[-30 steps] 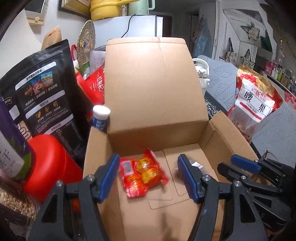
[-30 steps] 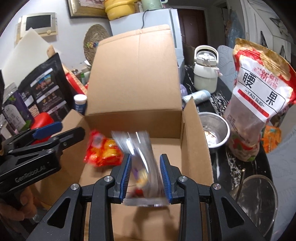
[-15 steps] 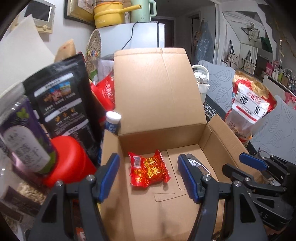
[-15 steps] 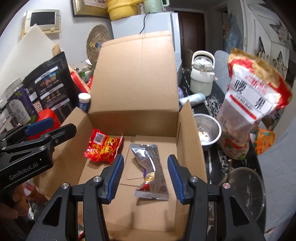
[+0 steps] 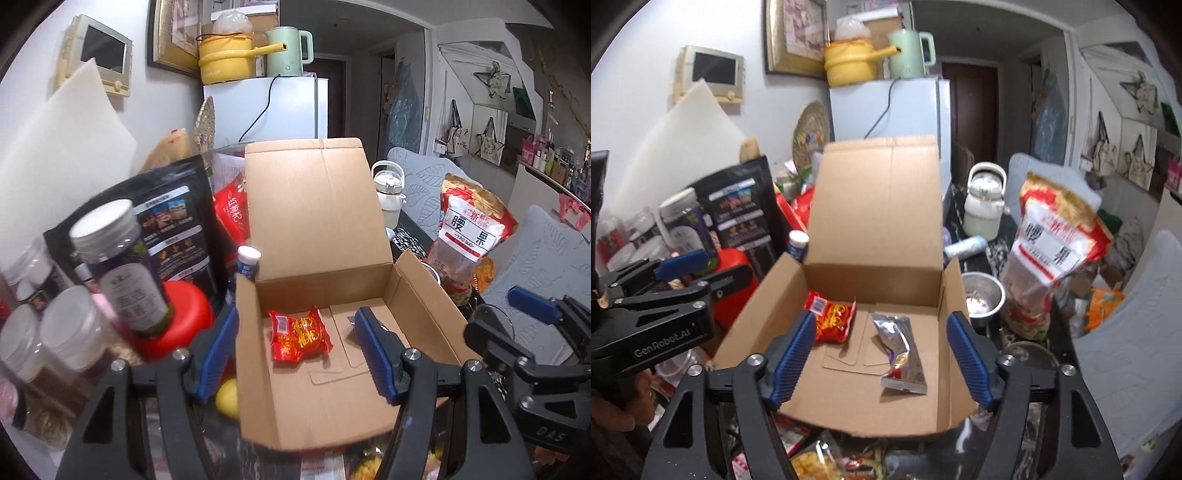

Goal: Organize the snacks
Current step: 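Withdraw both grippers from the box back toward the snack pile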

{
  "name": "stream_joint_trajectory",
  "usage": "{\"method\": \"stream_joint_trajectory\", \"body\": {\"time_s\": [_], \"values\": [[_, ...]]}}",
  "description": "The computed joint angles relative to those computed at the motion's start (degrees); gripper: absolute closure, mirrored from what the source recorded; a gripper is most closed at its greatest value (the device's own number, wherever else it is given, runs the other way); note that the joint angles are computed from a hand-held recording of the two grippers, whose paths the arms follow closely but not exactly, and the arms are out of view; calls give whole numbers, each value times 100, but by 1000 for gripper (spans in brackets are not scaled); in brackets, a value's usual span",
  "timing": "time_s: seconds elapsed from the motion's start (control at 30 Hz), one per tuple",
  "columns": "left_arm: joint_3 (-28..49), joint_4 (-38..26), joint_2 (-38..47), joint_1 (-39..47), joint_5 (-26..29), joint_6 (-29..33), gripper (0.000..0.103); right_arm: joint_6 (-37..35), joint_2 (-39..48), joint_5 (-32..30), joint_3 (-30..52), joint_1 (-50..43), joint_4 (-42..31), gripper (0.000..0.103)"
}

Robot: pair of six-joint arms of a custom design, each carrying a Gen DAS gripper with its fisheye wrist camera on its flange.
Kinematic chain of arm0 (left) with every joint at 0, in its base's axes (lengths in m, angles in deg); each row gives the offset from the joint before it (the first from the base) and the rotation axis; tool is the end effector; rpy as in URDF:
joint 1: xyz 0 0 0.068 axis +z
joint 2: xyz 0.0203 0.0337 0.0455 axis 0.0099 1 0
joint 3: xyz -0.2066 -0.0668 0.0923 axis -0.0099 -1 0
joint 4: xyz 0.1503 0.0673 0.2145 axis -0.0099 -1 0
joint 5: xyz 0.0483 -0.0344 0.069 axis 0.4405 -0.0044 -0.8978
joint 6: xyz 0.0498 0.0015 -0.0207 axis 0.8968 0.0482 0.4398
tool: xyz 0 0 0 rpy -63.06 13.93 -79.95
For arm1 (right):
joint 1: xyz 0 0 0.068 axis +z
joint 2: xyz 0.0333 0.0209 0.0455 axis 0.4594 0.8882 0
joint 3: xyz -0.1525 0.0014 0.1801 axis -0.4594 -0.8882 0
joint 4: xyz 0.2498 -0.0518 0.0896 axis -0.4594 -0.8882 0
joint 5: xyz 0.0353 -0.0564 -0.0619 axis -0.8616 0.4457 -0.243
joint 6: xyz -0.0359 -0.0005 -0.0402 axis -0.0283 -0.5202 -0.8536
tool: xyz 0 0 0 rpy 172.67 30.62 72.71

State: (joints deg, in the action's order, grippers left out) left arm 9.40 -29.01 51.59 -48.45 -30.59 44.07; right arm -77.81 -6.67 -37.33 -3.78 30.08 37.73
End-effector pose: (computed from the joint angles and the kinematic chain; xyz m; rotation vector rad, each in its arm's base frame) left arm 0.2067 -0.2079 0.3173 0.1129 2.1967 -0.0496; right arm 0.1933 0.0147 0.3154 -0.2059 2.1734 0.1640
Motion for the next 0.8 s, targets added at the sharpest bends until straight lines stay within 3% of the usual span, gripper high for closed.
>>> {"method": "stream_joint_trajectory", "body": {"time_s": [0.1, 0.27, 0.67, 0.73, 0.8], "values": [[-73, -260, -293, -219, -210, -137, 37, 51, -471, 166, -6, 115, -266, 18], [-202, -572, -712, -635, -598, -367, 0, 116, -1126, 428, 41, 258, -725, 11], [-329, -1693, -1338, -2020, -1591, -1357, 0, 557, -2482, 1197, 211, 982, -1988, 8], [-346, -1888, -1382, -2205, -1672, -1572, 0, 693, -2657, 1428, 222, 1217, -2154, 8], [-374, -2108, -1426, -2401, -1744, -1835, 0, 1104, -2847, 2210, 247, 2028, -2432, 8]]}}
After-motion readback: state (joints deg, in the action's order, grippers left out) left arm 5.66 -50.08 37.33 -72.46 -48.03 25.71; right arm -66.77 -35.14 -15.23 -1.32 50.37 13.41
